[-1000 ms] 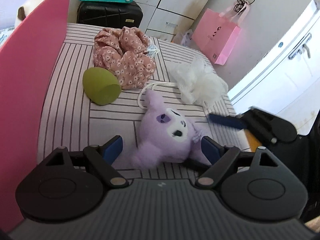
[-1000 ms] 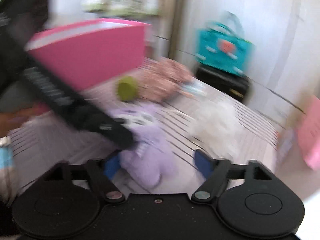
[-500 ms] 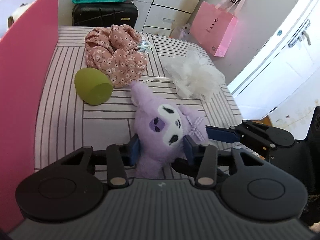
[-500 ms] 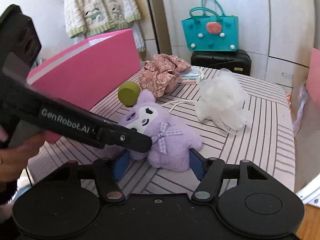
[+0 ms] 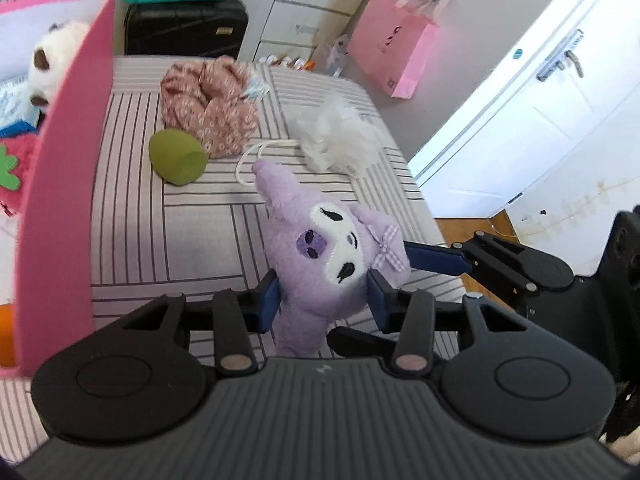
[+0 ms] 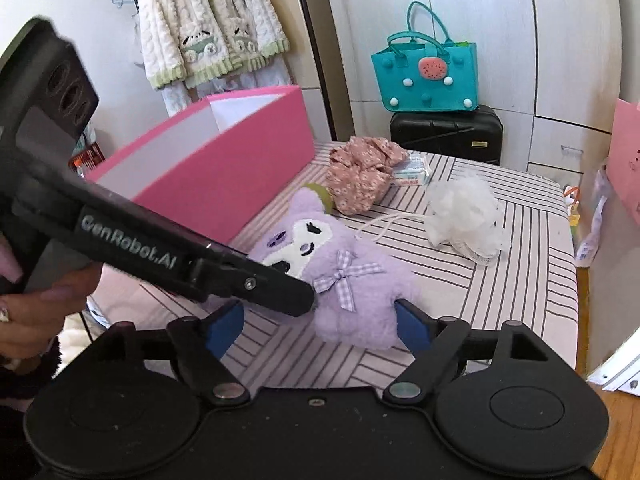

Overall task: Organize soft objects
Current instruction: 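Lift the purple plush with the left gripper and carry it toward the box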

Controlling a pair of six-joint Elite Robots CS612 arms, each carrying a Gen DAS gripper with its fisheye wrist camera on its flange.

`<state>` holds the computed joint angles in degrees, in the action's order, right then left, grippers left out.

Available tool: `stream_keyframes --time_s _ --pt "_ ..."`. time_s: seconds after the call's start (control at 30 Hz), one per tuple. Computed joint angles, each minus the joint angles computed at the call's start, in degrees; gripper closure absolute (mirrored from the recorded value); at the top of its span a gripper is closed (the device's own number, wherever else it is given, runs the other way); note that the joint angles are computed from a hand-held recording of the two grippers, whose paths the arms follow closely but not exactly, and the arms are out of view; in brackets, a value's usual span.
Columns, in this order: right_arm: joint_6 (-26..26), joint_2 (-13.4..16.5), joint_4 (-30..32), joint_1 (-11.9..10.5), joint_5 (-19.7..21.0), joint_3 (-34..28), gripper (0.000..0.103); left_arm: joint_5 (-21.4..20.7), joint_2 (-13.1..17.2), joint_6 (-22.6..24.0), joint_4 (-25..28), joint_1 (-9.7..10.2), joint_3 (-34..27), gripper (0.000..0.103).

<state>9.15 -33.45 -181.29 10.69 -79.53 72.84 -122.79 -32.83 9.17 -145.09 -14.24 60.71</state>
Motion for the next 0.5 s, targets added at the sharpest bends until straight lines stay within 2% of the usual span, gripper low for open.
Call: stream_keyframes --time_s 0.17,0.27,0.5 --pt "-0.30 -1.88 0.36 0.47 1.14 1.78 0.017 -1.78 -1.93 2.16 -0.53 0.82 2.51 0.059" --pt "-1.78 -3.07 1.50 1.09 2.01 2.77 0.015 -2.26 -3.51 3.17 -2.58 1.39 5.21 0.059" --pt "-4.45 -3.79 2.84 2.89 1.48 1.97 0.014 -3.32 -6.31 5.39 -4.45 3.19 9.15 0.059"
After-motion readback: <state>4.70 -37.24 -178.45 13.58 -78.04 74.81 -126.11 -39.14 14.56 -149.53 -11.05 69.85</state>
